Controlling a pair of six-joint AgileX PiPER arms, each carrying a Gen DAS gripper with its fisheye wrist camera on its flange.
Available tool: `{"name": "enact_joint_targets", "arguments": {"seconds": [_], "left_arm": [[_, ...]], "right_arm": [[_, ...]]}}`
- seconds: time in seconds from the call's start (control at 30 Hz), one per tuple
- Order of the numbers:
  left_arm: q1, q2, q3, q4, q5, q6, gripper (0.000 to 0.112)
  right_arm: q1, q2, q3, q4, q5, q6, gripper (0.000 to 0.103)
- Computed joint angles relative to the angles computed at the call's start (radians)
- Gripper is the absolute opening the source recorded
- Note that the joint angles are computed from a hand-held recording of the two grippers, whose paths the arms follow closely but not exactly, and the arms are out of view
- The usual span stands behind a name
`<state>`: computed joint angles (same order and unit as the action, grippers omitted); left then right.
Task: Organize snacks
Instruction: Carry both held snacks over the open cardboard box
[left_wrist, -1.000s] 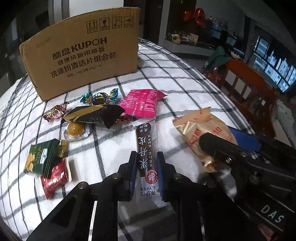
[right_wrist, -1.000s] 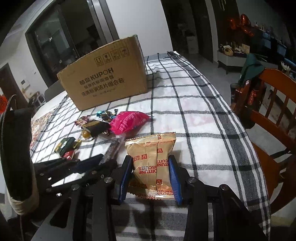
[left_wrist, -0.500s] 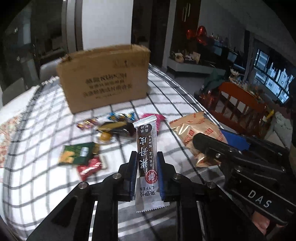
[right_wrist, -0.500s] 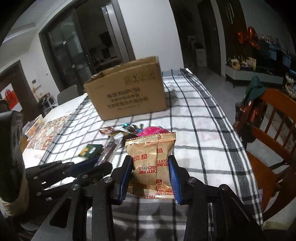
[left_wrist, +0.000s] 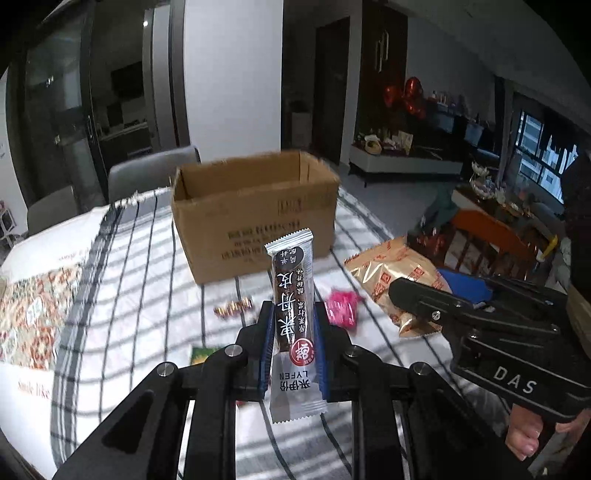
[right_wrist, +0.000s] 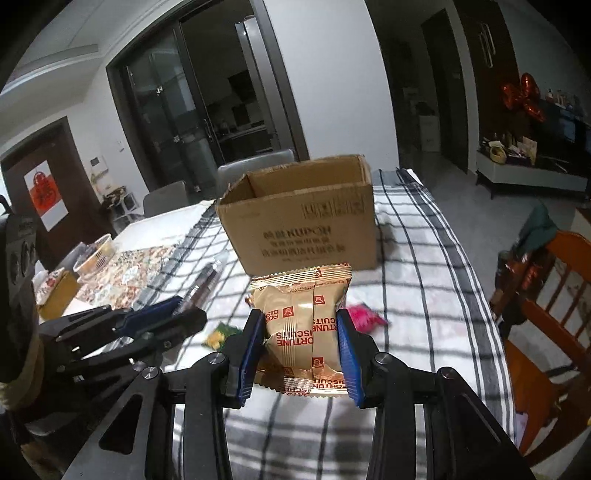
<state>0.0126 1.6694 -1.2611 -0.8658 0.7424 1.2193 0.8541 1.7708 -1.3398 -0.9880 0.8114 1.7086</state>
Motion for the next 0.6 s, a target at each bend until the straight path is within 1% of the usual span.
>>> {"name": "enact_joint_targets", "arguments": {"seconds": [0.03,0.1,0.17,0.23,0.27,0.3,0.37,0.4,0.5,0.6], "left_arm": [[-0.002,0.012,-0.030,0.009,0.008,-0.015,0.021],[-0.009,0.060,-0.133,0.046,0.050,-0.066,0.021],[-0.025,0.106,-0.230,0.091,0.061,-0.123,0.021],[-0.035,0.138,-0.297,0.119,0.071,-0.161,0.021],[-0.043,0.174,-0.371,0.149,0.095,-0.204,0.021],[-0.044,0.194,-0.411,0.162,0.112,-0.226,0.021],[-0.053,0.264,-0.548,0.202,0.162,-0.296,0.021],[-0.056,0.282,-0.583,0.216,0.171,-0.311,0.021],[-0.071,0.360,-0.731,0.265,0.197,-0.369,0.021],[-0.084,0.462,-0.909,0.319,0.253,-0.437,0.021]], "right_arm": [[-0.009,0.008,-0.027,0.011,0.009,-0.035,0.040],[-0.033,0.023,-0.085,0.022,0.022,-0.109,0.040],[-0.061,0.044,-0.155,0.041,0.034,-0.191,0.040],[-0.094,0.068,-0.224,0.065,0.033,-0.264,0.040],[-0.109,0.077,-0.251,0.076,0.029,-0.288,0.040],[-0.124,0.086,-0.276,0.090,0.018,-0.312,0.040],[-0.159,0.119,-0.347,0.124,0.013,-0.369,0.040],[-0.178,0.135,-0.380,0.144,0.002,-0.398,0.040],[-0.222,0.195,-0.488,0.202,0.007,-0.498,0.040],[-0.277,0.273,-0.616,0.276,0.023,-0.620,0.040]]}}
